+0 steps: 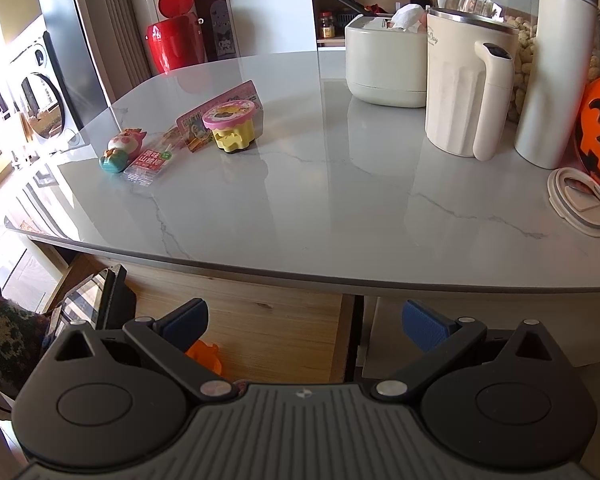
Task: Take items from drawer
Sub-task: 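Grasp the pale yellow keychain toy in the drawer with the left tool, then lift the keychain toy with the left tool while the right tool grasps the orange pumpkin cup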
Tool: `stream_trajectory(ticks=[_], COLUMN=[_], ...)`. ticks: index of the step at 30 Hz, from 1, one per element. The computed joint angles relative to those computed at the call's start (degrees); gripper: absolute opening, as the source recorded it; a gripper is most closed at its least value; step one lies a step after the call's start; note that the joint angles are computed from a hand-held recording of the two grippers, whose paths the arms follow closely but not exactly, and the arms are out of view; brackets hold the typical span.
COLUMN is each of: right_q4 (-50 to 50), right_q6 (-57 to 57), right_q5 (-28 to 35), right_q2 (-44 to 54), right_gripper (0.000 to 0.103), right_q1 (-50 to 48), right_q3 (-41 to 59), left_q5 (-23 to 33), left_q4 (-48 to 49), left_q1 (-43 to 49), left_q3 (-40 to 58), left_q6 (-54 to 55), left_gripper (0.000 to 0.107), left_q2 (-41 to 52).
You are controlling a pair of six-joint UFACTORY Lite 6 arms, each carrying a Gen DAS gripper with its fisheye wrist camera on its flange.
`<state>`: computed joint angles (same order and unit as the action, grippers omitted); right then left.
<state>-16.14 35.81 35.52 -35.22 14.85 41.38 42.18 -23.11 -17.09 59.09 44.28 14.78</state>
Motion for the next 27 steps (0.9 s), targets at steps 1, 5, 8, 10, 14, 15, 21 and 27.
stream_trajectory(ticks=[1,5,8,10,14,15,21,27], right_q4=[-0.05,0.12,-0.34,-1.68,-5.89,-7.02,-4.68,3.44], right_q6=[-0.03,-0.35,0.04,0.92,3.45,4.04,-0.98,-12.80], right_q5=[0.01,0.14,0.26,0.69,1.74,2.01,2.67,1.30], right_q2=[-0.08,-0.19,0.18,0.70,0.96,1.16,3.86,17.60], right_gripper=[0.103,0.103,0.103,0.103,0.103,0.103,0.103,0.092], right_q1=[0.02,-0.31,-0.30,0.56,4.12,5.37,10.45,16.68], right_q3=[-0.05,-0.25,-0.30,-0.50,-1.54,-1.71,-0.50,7.89], left_q5=[0.42,2.78,7.86,9.66,14.25,15.07,16.39,19.48], left_q4=[-0.09,2.52,2.90,1.87,-1.95,-3.37,-15.23,-19.28], left_q1=[0.16,0.73,4.77,9.35,21.64,24.71,41.60,48.67], left_q3=[0.44,1.40,2.45,1.04,-2.28,-3.15,-9.47,-8.48], left_q6=[-0.44,-2.94,-3.07,-0.81,3.78,5.31,14.94,16.94], left_gripper=[0.061,0.061,0.061,0.061,0.061,0.061,0.061,0.061], left_q2=[0.35,0.31,-2.15,-7.21,-17.62,-19.49,-26.31,-26.45])
